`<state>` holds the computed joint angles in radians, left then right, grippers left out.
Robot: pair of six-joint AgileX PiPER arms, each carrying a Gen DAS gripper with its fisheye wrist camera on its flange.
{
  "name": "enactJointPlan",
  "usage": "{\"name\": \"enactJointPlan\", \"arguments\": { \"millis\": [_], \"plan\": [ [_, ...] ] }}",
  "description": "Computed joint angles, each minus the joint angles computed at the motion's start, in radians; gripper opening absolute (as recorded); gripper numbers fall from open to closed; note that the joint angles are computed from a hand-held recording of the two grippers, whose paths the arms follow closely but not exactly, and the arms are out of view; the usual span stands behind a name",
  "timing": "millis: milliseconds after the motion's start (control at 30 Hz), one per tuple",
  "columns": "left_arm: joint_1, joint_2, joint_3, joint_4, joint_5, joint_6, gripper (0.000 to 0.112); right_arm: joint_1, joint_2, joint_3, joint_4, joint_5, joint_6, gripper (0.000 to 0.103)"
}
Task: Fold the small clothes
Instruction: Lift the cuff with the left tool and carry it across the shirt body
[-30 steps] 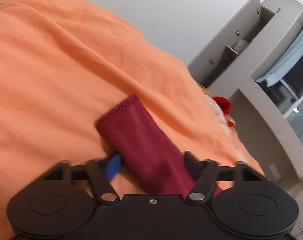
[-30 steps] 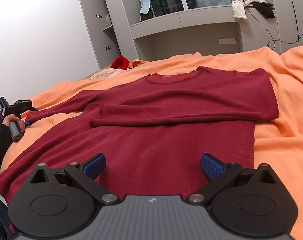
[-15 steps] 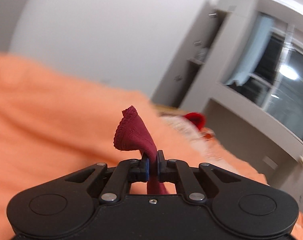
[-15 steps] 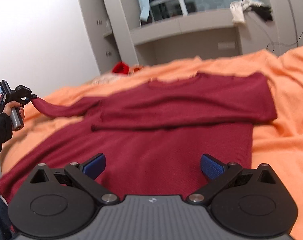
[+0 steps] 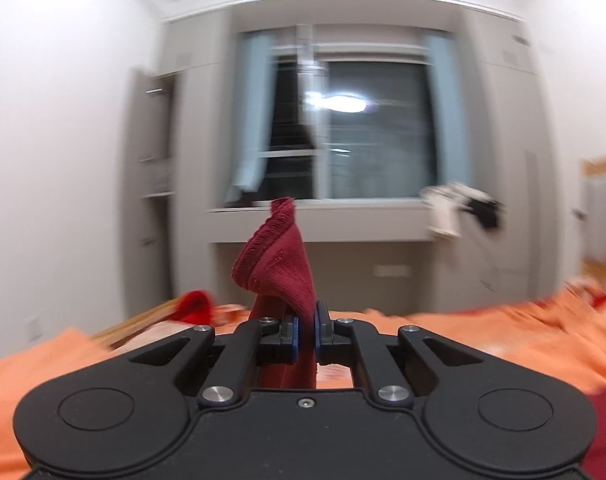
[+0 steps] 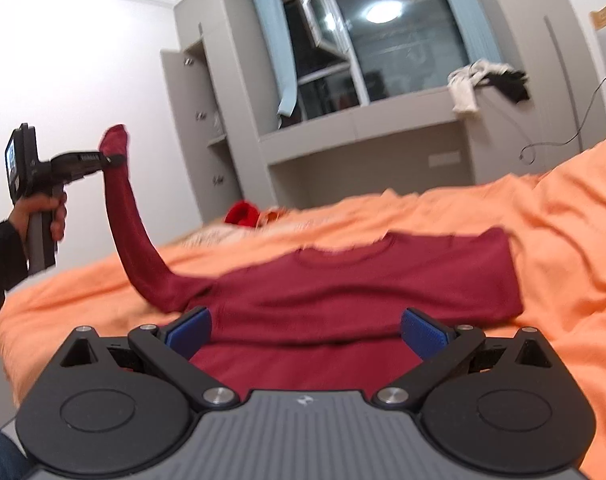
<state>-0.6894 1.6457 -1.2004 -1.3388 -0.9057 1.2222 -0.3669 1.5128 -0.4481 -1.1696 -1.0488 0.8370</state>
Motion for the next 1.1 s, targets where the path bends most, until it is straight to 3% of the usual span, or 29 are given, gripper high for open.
{"name": "enactJointPlan", "arguments": {
  "millis": [100,333,567,767,933,1100],
  "plan": [
    [-0.070,0.100,-0.128,-0.027,0.053,0.116,0.007,-0.025,-0.019,0.005,0.023,-0.010,0.001,0.103],
    [-0.184,0.356,-0.345,-0.095,0.201,0.207,0.008,-0.065,-0.028,-0.019,0.081,0.024,0.031,0.103],
    [-0.223,0.550,-0.361,-0.134,0.338,0.169,0.009,-0.064,0.039,-0.103,0.034,0.130,0.168,0.103],
    [-0.254,0.598,-0.261,-0.073,0.395,0.026,0.018,-0.024,0.083,-0.138,0.057,0.193,0.155,0.103],
    [-0.226,0.468,-0.109,-0.022,0.515,-0.077,0.046,0.039,0.127,-0.181,0.053,0.257,0.145,0.103],
    [-0.227,0.330,0.061,0.070,0.505,-0.235,0.064,0.113,0.159,-0.205,0.060,0.321,0.058,0.103]
  ]
}}
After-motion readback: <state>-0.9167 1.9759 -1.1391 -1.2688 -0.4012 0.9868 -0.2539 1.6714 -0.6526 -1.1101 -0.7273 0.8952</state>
